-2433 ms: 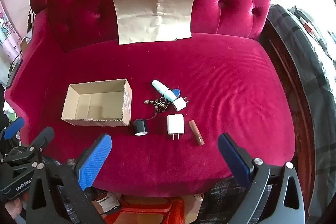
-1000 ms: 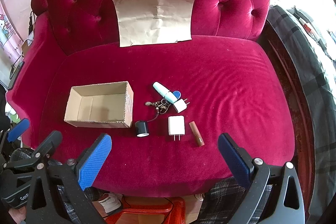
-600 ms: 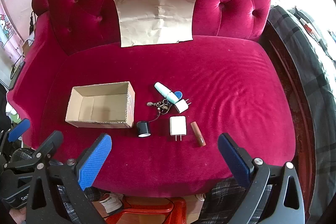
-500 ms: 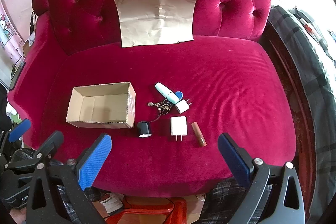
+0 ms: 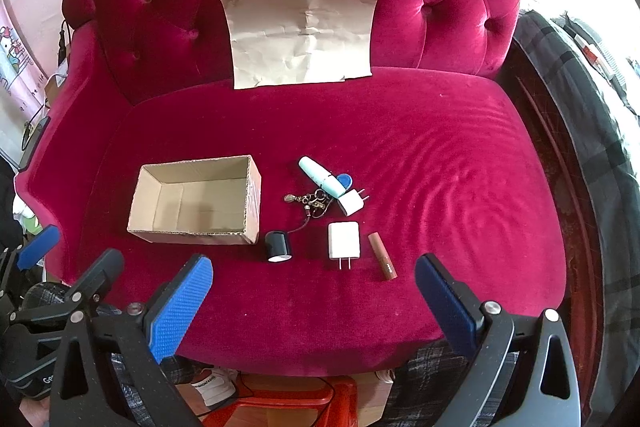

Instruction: Organize rigid objects

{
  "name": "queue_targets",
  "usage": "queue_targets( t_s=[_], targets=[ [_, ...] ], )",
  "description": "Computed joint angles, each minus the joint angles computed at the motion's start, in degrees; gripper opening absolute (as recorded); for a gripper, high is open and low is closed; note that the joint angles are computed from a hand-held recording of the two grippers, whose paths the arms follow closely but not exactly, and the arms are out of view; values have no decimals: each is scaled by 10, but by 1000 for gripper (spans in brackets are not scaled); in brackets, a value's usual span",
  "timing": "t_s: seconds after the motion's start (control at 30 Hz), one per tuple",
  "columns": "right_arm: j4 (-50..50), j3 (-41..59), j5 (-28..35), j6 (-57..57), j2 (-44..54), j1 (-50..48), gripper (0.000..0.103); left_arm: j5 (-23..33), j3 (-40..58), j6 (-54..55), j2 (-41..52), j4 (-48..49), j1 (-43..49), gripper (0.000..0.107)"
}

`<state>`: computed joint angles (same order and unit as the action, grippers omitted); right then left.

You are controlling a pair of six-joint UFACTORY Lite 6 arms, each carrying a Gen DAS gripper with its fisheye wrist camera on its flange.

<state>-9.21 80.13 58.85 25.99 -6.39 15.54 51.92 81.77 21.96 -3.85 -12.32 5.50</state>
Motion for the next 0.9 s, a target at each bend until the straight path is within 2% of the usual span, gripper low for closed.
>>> queue_targets(
  t_s=[0.57,0.9],
  targets=[
    [6,0,-6,-7,4,-6,103,-4,2,-4,7,4,-4,103],
    [20,-4,-29,-21,25,-28,103,-31,33,10,75,5,16,103]
  ],
)
